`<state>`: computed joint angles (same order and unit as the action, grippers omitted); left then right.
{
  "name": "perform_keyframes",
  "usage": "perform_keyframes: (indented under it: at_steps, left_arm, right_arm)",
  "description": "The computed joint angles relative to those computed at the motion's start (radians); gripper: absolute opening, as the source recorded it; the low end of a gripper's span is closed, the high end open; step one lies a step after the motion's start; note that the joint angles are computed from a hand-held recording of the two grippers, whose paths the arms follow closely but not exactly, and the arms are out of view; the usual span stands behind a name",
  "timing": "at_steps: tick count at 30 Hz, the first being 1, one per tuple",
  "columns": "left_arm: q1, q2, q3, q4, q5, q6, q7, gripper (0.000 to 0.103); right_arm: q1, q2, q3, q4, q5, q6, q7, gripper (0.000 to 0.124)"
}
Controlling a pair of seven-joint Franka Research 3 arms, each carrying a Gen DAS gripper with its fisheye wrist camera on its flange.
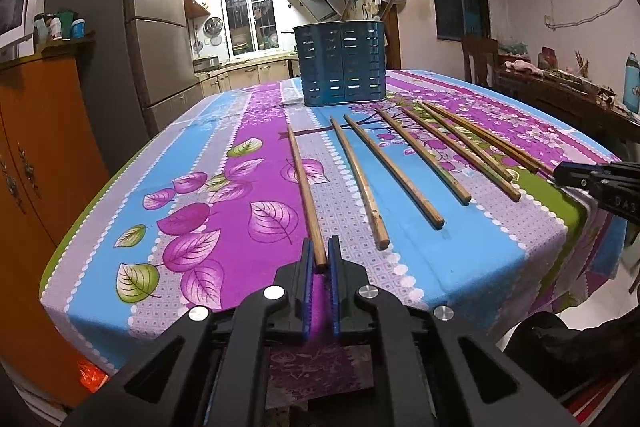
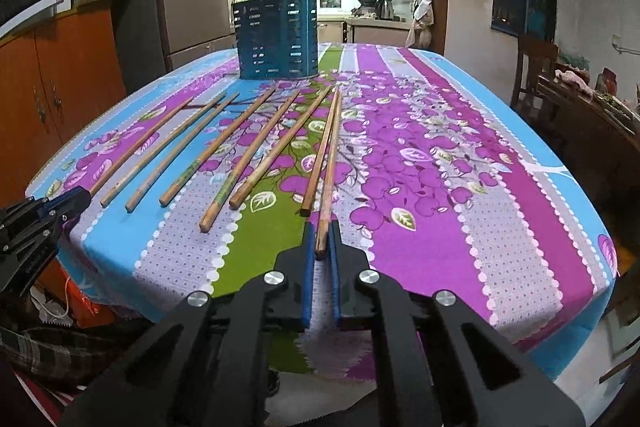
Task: Organize utensils
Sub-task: 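Lift the left tool's chopstick over the blue holder while the right tool carries its chopstick there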
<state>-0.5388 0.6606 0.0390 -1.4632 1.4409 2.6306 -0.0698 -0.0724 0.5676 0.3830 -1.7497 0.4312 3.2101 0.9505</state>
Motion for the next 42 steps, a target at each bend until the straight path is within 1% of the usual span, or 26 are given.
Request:
perform_keyframes:
  at_steps: [3,6,11,12,14,17,19,22,24,25,27,28,31,33,34,35,38,42]
  left_arm:
    - [-0.003,-0.009,0.003,-0.004,0.0,-0.017,0.004,0.008]
    - [-0.007,-0.027,0.004,-0.012,0.012,-0.039,0.007,0.008]
    - [-0.003,-0.068,0.002,-0.029,0.081,-0.057,-0.04,0.008]
    - [0.002,-0.076,0.0,-0.03,0.098,-0.054,-0.054,0.008]
    - [0.015,-0.094,-0.004,-0.029,0.135,-0.041,-0.086,0.008]
    - [0.044,-0.117,-0.014,-0.011,0.178,-0.01,-0.121,0.008]
    - [0.062,-0.128,-0.019,0.005,0.204,0.011,-0.138,0.008]
    - [0.092,-0.13,-0.027,0.053,0.211,0.052,-0.119,0.008]
    - [0.11,-0.12,-0.029,0.097,0.191,0.081,-0.085,0.008]
    - [0.122,-0.107,-0.032,0.132,0.166,0.106,-0.049,0.008]
    - [0.127,-0.089,-0.022,0.176,0.133,0.127,-0.013,0.008]
    - [0.136,-0.071,-0.022,0.215,0.097,0.147,0.029,0.008]
    - [0.147,-0.021,-0.018,0.304,-0.007,0.172,0.139,0.007]
    - [0.165,0.024,-0.035,0.376,-0.107,0.178,0.248,0.008]
    - [0.169,0.036,-0.037,0.392,-0.139,0.185,0.277,0.007]
    - [0.177,0.058,-0.051,0.427,-0.191,0.178,0.333,0.007]
    - [0.179,0.088,-0.057,0.479,-0.28,0.173,0.425,0.008]
    - [0.158,0.132,-0.044,0.568,-0.367,0.134,0.535,0.008]
  right_arm:
    - [-0.037,-0.004,0.042,-0.016,-0.003,0.031,-0.009,0.005]
    - [-0.095,-0.009,0.102,-0.035,-0.022,0.073,-0.007,0.005]
    - [-0.176,-0.014,0.179,-0.054,-0.099,0.14,0.033,0.005]
    - [-0.182,-0.013,0.183,-0.049,-0.116,0.15,0.043,0.005]
    - [-0.215,-0.009,0.216,-0.043,-0.163,0.185,0.057,0.005]
    - [-0.234,0.005,0.234,-0.012,-0.234,0.23,0.076,0.005]
    - [-0.261,0.022,0.264,0.022,-0.294,0.241,0.095,0.005]
    - [-0.256,0.054,0.263,0.094,-0.357,0.242,0.115,0.005]
    - [-0.271,0.089,0.291,0.159,-0.411,0.221,0.135,0.005]
    - [-0.277,0.098,0.302,0.179,-0.432,0.212,0.146,0.005]
    - [-0.28,0.124,0.316,0.235,-0.474,0.189,0.163,0.005]
    - [-0.279,0.143,0.323,0.275,-0.495,0.171,0.169,0.005]
    - [-0.281,0.184,0.357,0.36,-0.529,0.121,0.166,0.005]
    - [-0.284,0.208,0.386,0.408,-0.522,0.087,0.137,0.005]
    - [-0.283,0.218,0.397,0.431,-0.514,0.07,0.12,0.005]
    - [-0.281,0.224,0.404,0.447,-0.506,0.06,0.105,0.005]
    - [-0.274,0.236,0.418,0.484,-0.478,0.038,0.061,0.005]
    - [-0.268,0.252,0.444,0.526,-0.437,0.005,0.007,0.005]
